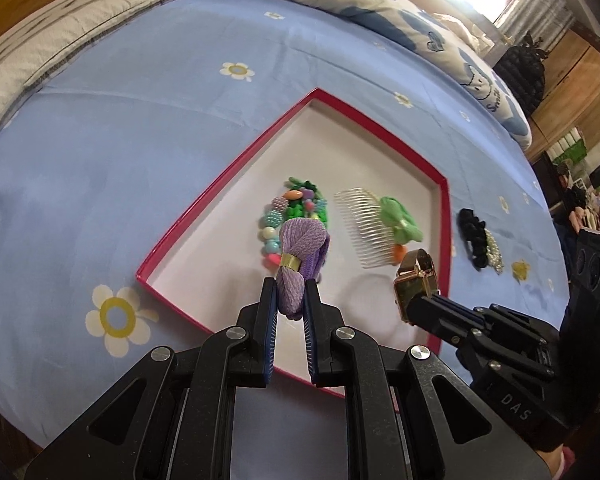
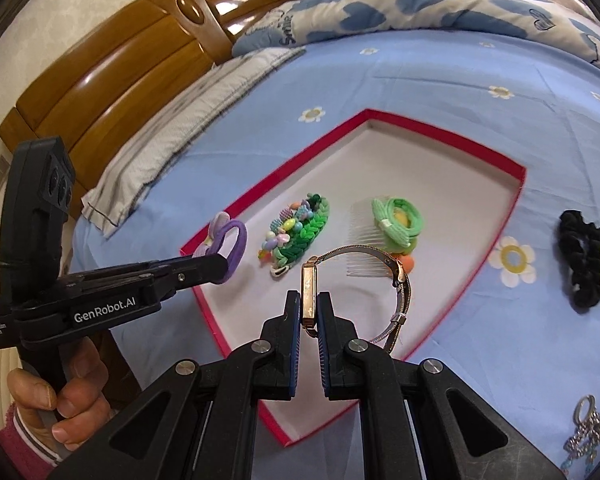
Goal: Organize jewelry
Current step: 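Carry the purple bow tie with the left tool while the right tool carries the watch into the box, then open the left tool releasing the bow tie while the right tool releases the watch in the box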
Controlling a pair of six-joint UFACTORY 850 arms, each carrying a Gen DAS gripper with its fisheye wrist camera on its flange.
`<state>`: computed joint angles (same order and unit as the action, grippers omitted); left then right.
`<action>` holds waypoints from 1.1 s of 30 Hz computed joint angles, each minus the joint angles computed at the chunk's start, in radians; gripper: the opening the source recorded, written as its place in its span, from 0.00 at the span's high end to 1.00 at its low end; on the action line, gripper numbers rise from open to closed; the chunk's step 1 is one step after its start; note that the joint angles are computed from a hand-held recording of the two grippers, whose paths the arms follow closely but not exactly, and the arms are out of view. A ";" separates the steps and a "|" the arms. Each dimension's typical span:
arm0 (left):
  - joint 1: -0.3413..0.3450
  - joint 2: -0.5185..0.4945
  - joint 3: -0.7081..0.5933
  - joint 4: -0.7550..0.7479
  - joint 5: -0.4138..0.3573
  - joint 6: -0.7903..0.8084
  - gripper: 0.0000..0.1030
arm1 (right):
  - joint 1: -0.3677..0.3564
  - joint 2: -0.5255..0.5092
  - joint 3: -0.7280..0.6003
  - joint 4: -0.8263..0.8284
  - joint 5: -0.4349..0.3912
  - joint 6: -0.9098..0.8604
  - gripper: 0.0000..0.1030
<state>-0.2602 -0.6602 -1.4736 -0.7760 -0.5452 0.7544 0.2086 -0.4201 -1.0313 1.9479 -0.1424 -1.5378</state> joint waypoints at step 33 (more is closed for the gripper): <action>-0.016 -0.057 -0.061 0.202 -0.010 -0.180 0.65 | -0.028 -0.056 -0.035 -0.270 -0.075 0.311 0.74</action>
